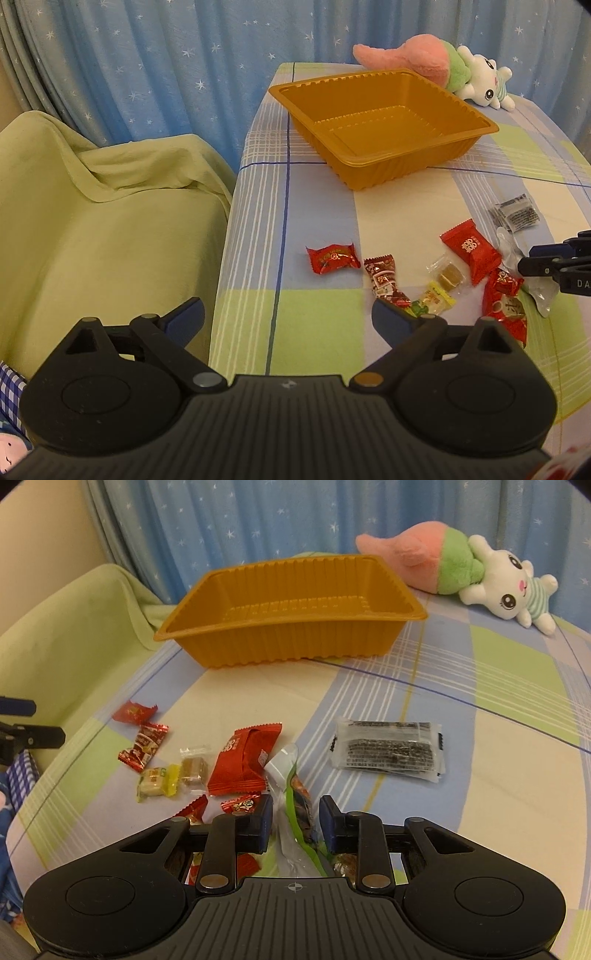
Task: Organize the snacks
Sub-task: 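Grasp the silver foil packet with the right tool while the left tool grasps a red candy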
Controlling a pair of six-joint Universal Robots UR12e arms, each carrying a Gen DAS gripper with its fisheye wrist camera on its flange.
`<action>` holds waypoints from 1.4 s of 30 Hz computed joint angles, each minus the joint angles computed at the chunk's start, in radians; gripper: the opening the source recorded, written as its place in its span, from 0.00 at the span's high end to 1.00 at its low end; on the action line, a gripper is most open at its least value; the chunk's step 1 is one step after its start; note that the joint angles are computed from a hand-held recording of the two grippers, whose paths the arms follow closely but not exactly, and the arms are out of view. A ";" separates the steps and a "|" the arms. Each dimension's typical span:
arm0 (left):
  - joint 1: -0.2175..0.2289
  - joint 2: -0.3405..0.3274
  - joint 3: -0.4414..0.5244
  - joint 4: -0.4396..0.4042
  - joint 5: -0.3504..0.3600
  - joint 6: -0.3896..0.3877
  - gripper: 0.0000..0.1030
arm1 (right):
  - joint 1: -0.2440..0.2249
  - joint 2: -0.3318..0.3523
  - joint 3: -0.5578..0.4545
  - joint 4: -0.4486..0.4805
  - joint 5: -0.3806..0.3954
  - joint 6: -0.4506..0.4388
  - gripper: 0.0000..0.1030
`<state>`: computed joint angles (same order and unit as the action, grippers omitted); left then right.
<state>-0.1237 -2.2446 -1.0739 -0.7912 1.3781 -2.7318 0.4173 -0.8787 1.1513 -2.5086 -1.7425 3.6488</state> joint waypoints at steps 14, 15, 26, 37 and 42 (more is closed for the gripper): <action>0.001 -0.049 0.064 -0.019 -0.027 0.081 0.10 | 0.007 0.017 -0.030 0.050 -0.020 0.008 0.78; 0.001 -0.051 0.066 -0.018 -0.030 0.092 0.10 | 0.008 0.016 -0.030 0.051 -0.026 0.012 0.78; -0.004 -0.088 0.095 0.003 -0.063 0.232 0.12 | 0.021 -0.024 0.016 -0.003 -0.124 0.136 0.78; -0.020 -0.149 0.165 -0.014 -0.063 0.314 0.22 | 0.030 -0.068 0.064 0.001 -0.198 0.268 0.78; -0.023 -0.173 0.206 -0.050 -0.070 0.317 0.38 | 0.035 -0.084 0.083 0.006 -0.222 0.309 0.78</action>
<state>-0.1462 -2.4177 -0.8677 -0.8408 1.3081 -2.4150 0.4519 -0.9622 1.2346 -2.5030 -1.9641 3.9581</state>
